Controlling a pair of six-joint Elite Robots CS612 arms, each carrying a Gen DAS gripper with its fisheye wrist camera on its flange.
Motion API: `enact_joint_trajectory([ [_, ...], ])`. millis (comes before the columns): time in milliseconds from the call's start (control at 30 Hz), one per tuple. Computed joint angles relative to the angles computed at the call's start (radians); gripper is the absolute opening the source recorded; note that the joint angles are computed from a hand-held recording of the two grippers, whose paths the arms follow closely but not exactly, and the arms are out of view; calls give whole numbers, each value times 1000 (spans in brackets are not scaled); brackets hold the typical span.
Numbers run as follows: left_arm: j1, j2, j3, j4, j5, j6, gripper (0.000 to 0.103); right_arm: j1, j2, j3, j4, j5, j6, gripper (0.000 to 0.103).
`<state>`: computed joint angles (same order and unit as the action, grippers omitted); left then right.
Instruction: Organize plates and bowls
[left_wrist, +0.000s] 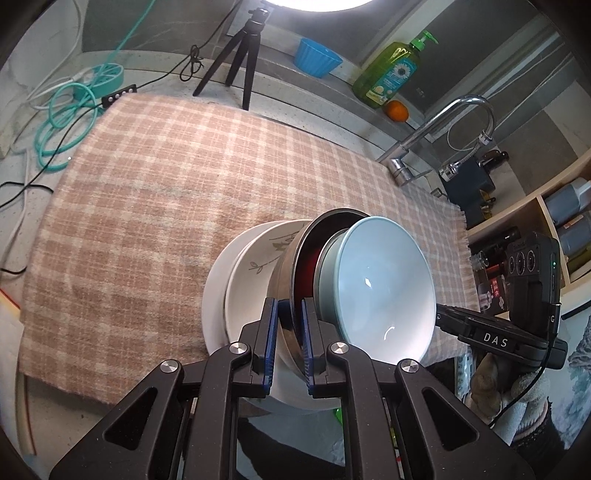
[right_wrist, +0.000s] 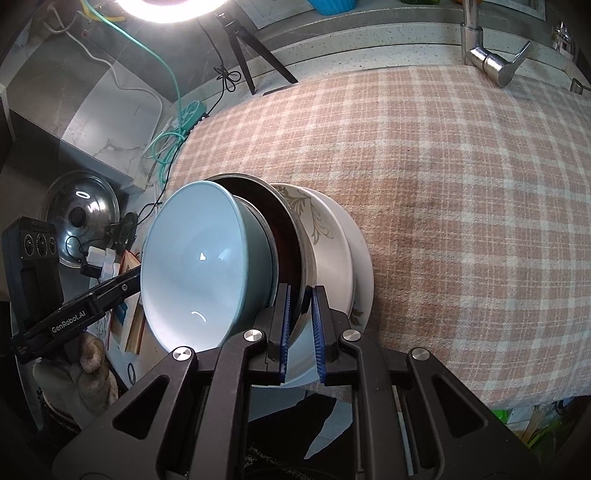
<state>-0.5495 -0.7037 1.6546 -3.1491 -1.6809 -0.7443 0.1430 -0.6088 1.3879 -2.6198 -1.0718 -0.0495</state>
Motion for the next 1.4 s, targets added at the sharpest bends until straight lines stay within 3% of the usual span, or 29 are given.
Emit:
enact_joint_trajectory([
  [633,-7,-11,13,-4,45,-4,12,-2,-10,16,-35,-5,-9,15],
  [933,-7,-29,34,-14,73,-4,14,-17,-32,56,-107,-24,24,38],
  [1133,-25,-48,45,4,124,40,38,-26,-52,92,-171,-60,12,57],
  [1267,-47,-65,57,14,204,81,60,-34,-69,122,-239,-67,0,69],
  [1400,-65,-82,66,26,278,98,71,-37,-88,151,-308,-88,-20,78],
])
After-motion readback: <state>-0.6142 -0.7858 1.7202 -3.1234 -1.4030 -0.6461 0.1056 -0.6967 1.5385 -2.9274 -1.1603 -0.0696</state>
